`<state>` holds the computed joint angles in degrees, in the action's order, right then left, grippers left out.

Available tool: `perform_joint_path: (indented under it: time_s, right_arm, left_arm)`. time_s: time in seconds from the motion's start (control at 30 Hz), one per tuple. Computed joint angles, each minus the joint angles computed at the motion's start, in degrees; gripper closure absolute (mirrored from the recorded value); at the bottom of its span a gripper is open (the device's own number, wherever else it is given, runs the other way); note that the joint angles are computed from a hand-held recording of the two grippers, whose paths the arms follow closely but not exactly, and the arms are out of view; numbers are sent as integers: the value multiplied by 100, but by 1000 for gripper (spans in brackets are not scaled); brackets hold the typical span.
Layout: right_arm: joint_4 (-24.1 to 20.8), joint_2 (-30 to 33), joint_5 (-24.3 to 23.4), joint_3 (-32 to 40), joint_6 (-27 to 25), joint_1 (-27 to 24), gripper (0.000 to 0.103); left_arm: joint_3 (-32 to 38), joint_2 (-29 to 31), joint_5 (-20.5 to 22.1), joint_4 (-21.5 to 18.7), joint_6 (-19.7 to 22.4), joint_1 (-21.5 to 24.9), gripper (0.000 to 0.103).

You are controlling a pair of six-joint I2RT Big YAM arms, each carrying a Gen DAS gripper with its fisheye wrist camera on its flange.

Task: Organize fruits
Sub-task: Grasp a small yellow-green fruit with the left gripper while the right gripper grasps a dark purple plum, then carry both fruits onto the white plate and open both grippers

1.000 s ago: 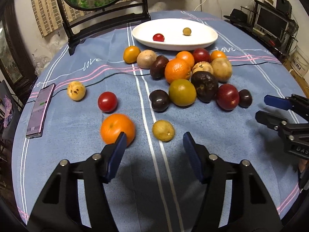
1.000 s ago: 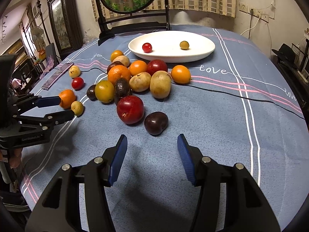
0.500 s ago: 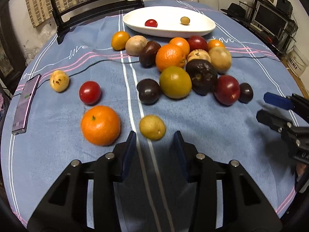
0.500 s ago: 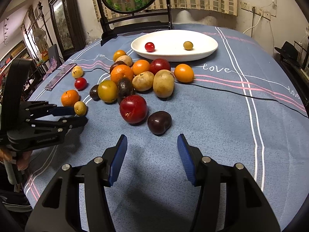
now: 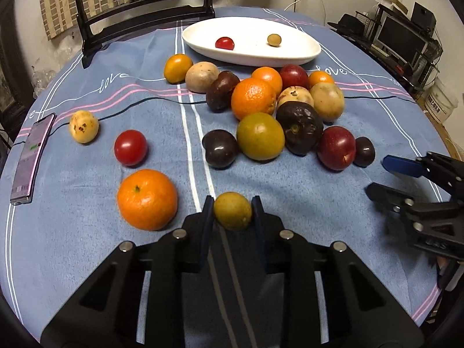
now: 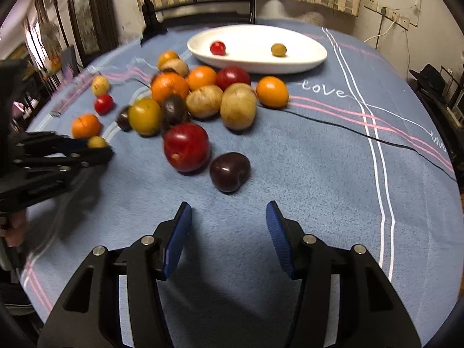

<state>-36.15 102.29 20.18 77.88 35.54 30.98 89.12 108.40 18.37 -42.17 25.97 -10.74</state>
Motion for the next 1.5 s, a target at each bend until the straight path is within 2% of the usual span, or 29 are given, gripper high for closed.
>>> perform_joint_path:
  time_s: [0.2, 0.27, 0.37, 0.6, 0.67, 0.8, 0.97, 1.1, 1.2, 1.3, 1.43, 1.5]
  right_arm:
    - [-262, 224, -44, 365, -170, -132, 50]
    - [-239, 283, -83, 446, -228, -169, 67]
    - [-242, 341, -129, 527, -270, -203, 72]
    - [-121, 29, -71, 244, -50, -202, 72]
    - [21, -158, 88, 124, -12, -227, 72]
    - [317, -371, 412, 108, -41, -319, 72]
    - [587, -235, 531, 529, -113, -567, 72]
    - [600, 190, 327, 1054, -26, -828, 72]
    - [596, 625, 83, 1440, -114, -978, 72]
    - [516, 946, 128, 1761, -247, -1055, 72]
    - [599, 1139, 11, 1912, -390, -1133, 71]
    - [447, 1231, -50, 2031, -416, -1138, 71]
  left_arm:
    - [-23, -5, 130, -36, 82, 55, 76]
    - [-11, 5, 160, -49, 89, 66, 76]
    - [-5, 7, 169, -58, 112, 71, 77]
    - [2, -128, 222, 105, 181, 52, 77]
    - [109, -146, 262, 110, 232, 15, 77]
    - [563, -53, 335, 153, 65, -117, 77]
    - [1521, 436, 250, 113, -296, -413, 76]
    - [2589, 1146, 60, -224, -646, -591, 76]
    - [3775, 1954, -252, -800, -844, -708, 76]
    - [4553, 2454, -407, -1170, -909, -773, 76]
    - [5114, 2829, -445, -1367, -943, -826, 76]
    - [5409, 3021, -464, -1537, -967, -839, 74]
